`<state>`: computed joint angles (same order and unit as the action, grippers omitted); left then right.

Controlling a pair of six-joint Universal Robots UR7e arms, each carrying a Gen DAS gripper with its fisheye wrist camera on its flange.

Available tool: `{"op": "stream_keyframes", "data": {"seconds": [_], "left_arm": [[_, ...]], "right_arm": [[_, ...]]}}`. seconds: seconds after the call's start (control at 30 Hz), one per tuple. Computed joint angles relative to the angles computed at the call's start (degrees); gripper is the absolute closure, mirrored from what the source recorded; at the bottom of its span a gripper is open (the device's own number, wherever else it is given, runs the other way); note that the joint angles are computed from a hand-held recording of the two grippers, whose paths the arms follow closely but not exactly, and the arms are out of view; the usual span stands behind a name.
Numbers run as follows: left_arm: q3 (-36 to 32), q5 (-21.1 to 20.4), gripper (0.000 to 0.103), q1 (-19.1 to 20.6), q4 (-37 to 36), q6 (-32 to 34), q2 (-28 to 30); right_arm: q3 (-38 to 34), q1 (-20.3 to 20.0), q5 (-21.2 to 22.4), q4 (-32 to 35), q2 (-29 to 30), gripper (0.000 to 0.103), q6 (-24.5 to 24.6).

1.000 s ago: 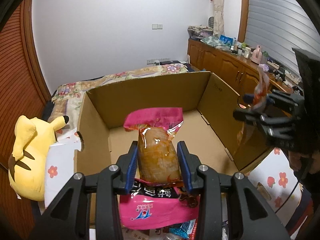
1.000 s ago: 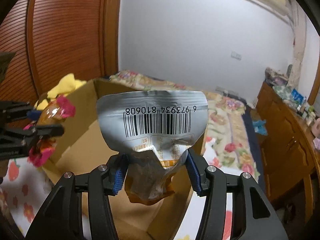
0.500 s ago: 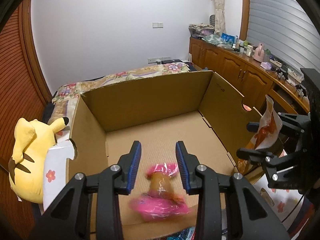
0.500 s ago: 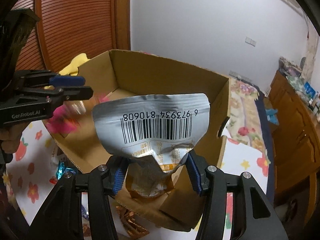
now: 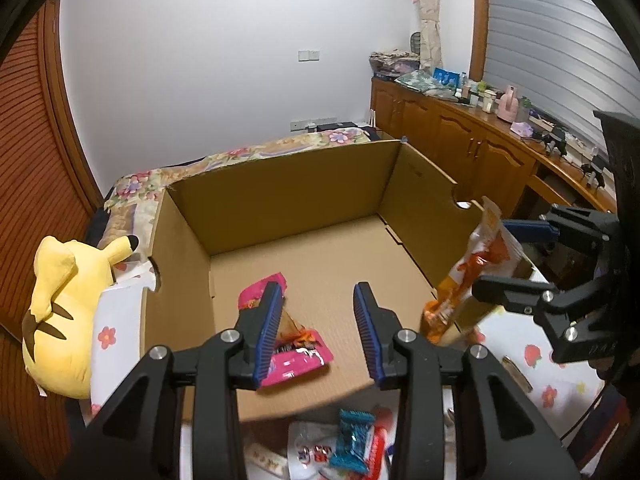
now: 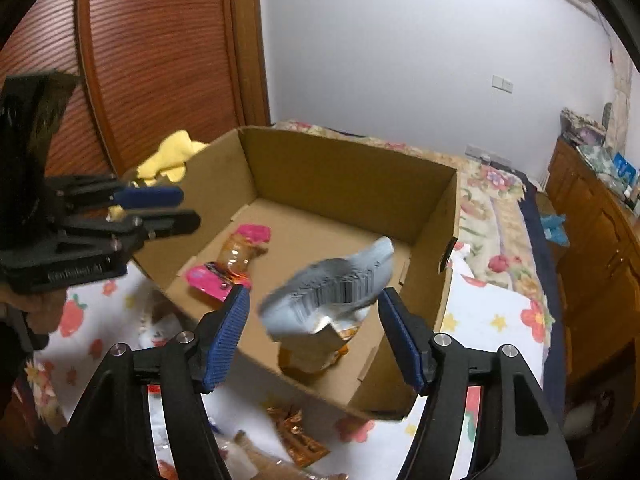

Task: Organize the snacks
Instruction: 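Carry both snacks over the cardboard box and open both tools to drop them, then grasp the chicken-feet bag with the left tool while the right tool grasps the sesame candy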

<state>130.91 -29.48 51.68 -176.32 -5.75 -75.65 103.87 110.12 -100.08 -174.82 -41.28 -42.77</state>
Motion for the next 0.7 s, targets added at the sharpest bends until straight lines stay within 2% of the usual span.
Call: {"op": "stream_keyframes", "data": {"seconds": [0.37, 0.7], "left_arm": [[7.4, 2.2, 0.054, -6.6, 5.1, -9.0, -5.0], [14.4, 1.9, 0.049, -12.9, 9.8, -20.4, -7.2]], "right_arm": [[6.8, -0.5, 3.2, -3.3, -6.2, 0.033, 2.2], [15.0, -2.5, 2.9, -8.1, -12.4, 0.033, 2.6]]}}
